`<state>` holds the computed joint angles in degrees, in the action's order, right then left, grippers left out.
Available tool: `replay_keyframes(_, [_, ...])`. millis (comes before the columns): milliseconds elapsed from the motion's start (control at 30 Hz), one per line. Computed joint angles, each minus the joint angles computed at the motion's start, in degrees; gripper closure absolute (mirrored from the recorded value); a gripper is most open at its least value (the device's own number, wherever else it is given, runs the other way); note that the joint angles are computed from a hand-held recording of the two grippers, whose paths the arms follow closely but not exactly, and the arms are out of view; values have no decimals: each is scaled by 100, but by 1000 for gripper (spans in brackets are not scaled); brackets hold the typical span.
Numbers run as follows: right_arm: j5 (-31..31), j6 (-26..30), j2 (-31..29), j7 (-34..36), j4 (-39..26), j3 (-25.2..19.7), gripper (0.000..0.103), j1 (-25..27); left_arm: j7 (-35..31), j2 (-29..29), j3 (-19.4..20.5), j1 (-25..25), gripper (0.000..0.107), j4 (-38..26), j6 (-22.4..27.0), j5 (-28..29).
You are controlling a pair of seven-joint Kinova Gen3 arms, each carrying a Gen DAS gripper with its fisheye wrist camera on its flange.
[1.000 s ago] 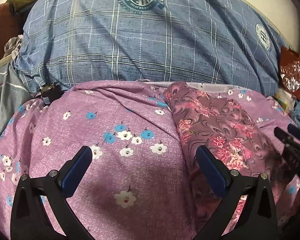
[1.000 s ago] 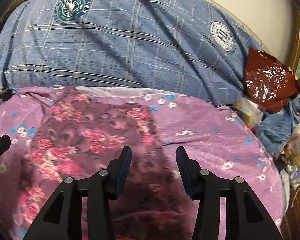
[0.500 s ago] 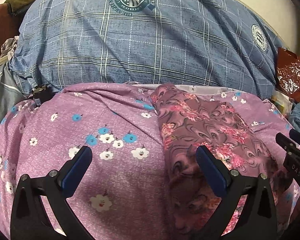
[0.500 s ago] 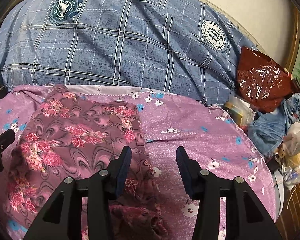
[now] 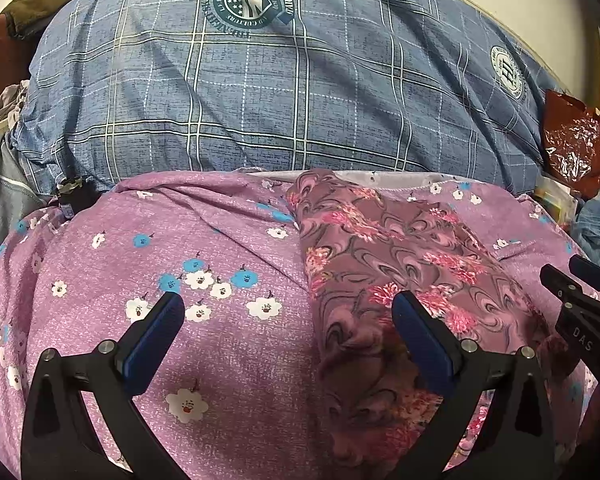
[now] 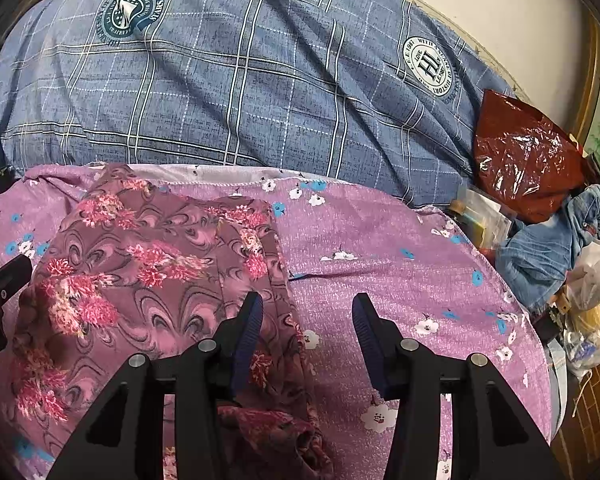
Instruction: Fold small clothes
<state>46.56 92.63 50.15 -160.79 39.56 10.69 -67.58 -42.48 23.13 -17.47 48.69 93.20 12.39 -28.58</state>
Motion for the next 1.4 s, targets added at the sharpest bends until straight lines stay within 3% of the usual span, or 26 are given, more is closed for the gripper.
replay_keyframes(400, [-31, 20, 14, 10, -10, -12, 55, 22, -313, -35, 33, 26, 4, 79, -184, 125])
replay_keyframes(567, [-46, 20, 6, 26, 6, -19, 55, 33, -543, -47, 216, -126, 4, 72, -186, 297])
replay_keyframes(700, [-80, 24, 3, 14, 21, -34, 55, 59, -871, -71, 608, -464, 4, 55, -176, 564])
replay_keyframes(1400, [-185, 89, 11, 20, 22, -48, 55, 141, -1110, -15, 604, -464, 4, -36, -88, 861])
